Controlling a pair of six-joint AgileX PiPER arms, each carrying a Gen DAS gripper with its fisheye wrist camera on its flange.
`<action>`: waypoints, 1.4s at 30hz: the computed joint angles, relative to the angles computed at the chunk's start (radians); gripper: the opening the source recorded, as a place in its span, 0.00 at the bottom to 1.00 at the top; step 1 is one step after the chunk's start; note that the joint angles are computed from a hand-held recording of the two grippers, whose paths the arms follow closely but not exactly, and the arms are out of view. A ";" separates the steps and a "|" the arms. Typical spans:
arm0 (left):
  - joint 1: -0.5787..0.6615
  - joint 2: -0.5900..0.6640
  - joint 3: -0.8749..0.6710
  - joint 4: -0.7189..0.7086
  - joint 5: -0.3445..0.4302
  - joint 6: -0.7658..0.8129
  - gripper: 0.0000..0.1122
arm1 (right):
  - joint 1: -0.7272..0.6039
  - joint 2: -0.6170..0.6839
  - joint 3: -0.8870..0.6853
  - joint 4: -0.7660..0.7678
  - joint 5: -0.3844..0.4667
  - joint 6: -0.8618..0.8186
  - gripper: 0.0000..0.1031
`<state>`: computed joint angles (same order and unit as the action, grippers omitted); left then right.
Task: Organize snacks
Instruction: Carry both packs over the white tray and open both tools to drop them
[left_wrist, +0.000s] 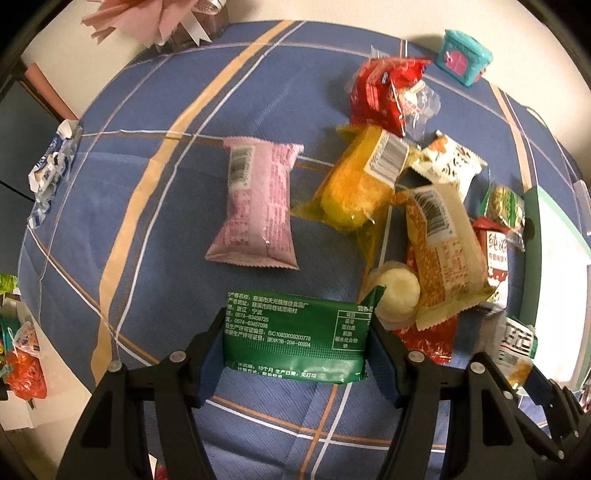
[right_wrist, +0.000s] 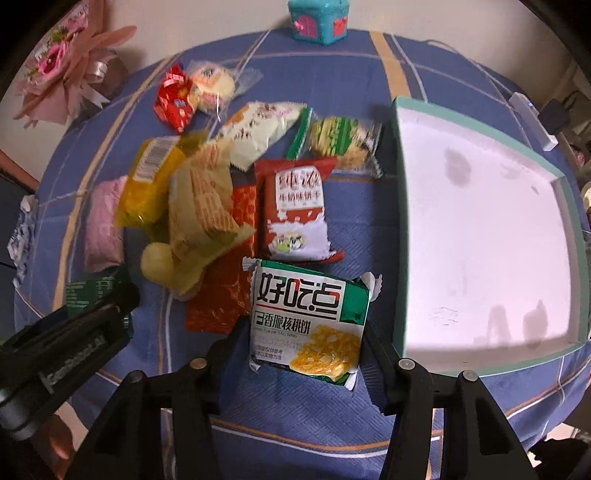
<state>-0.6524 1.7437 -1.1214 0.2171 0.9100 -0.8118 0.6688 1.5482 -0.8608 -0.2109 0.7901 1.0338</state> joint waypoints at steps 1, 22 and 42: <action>0.001 -0.005 0.000 0.003 0.000 -0.002 0.62 | -0.001 -0.019 -0.001 -0.003 0.011 0.004 0.56; -0.242 0.153 -0.364 0.060 0.002 0.067 0.62 | -0.478 -0.265 0.154 -0.136 0.067 0.037 0.57; -0.360 0.590 -0.963 0.058 0.084 0.260 0.62 | -0.934 -0.144 0.125 -0.109 -0.134 -0.234 0.57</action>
